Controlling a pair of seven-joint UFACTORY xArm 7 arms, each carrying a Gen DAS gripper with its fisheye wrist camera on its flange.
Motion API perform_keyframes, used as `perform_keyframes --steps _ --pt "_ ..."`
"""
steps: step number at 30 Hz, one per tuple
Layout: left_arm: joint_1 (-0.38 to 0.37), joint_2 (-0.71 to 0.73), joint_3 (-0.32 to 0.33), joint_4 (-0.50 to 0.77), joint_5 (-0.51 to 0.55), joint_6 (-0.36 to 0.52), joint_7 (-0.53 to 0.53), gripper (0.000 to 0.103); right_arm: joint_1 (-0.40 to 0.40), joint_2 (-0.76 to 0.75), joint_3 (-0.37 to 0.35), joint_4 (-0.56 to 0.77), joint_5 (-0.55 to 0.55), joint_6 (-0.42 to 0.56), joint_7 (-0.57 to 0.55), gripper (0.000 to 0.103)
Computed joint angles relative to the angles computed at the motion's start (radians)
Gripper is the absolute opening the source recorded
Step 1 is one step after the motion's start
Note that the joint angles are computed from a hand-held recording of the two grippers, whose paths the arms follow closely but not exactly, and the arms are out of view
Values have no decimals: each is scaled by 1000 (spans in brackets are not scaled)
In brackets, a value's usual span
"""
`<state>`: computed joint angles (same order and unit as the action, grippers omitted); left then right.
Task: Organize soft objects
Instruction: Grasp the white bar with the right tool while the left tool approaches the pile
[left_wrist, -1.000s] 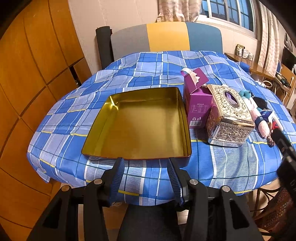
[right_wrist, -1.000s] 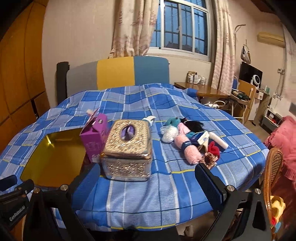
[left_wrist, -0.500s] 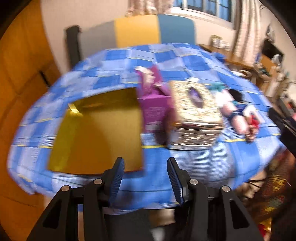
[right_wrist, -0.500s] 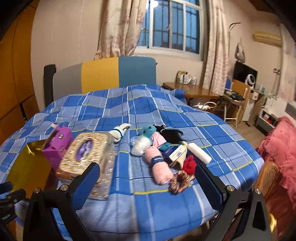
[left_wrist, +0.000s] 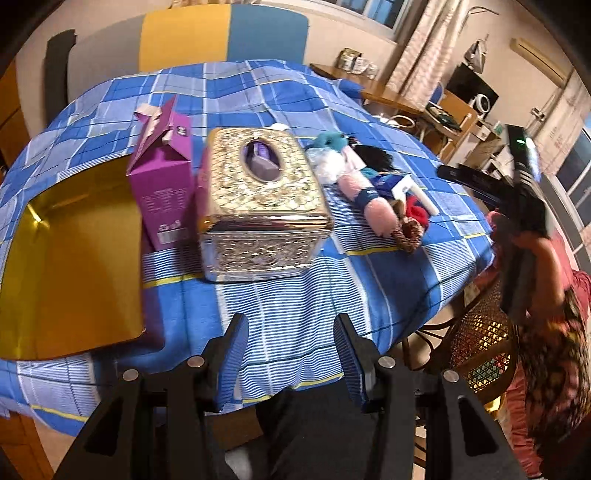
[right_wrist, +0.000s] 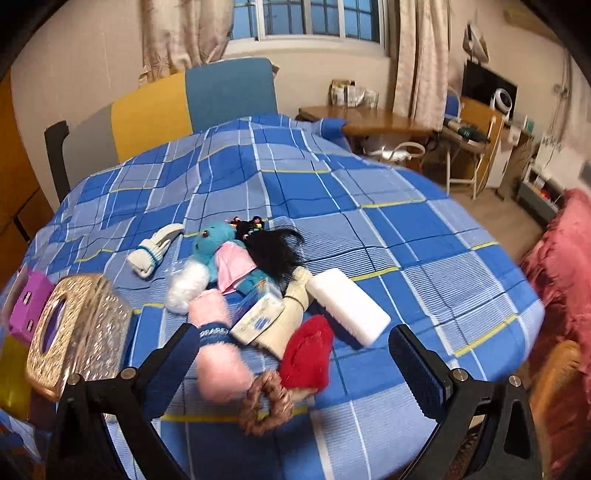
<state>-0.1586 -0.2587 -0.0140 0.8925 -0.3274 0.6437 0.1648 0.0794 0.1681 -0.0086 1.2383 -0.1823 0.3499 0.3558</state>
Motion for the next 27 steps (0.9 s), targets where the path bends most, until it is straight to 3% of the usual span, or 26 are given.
perform_keyframes --steps 3,7,12,15,18,24,27 --pt "-9 26 8 19 -32 17 20 48 -19 72 -10 67 11 26 -8 98" --pt "-25 59 24 55 -143 74 104 48 -83 185 30 181 137 70 -154 91" --pt "-38 86 -11 83 -157 71 156 48 -140 303 68 314 262 164 -308 91" --pt "-44 115 -27 114 -157 60 165 48 -152 355 63 364 302 215 -337 89" --pt "-50 156 -44 163 -153 68 162 48 -152 409 45 436 318 303 -317 79" --pt "-70 297 -93 307 -127 82 125 48 -142 401 35 415 309 276 -318 69" --pt "-85 394 -116 402 -66 79 76 48 -160 386 51 390 335 235 -340 57"
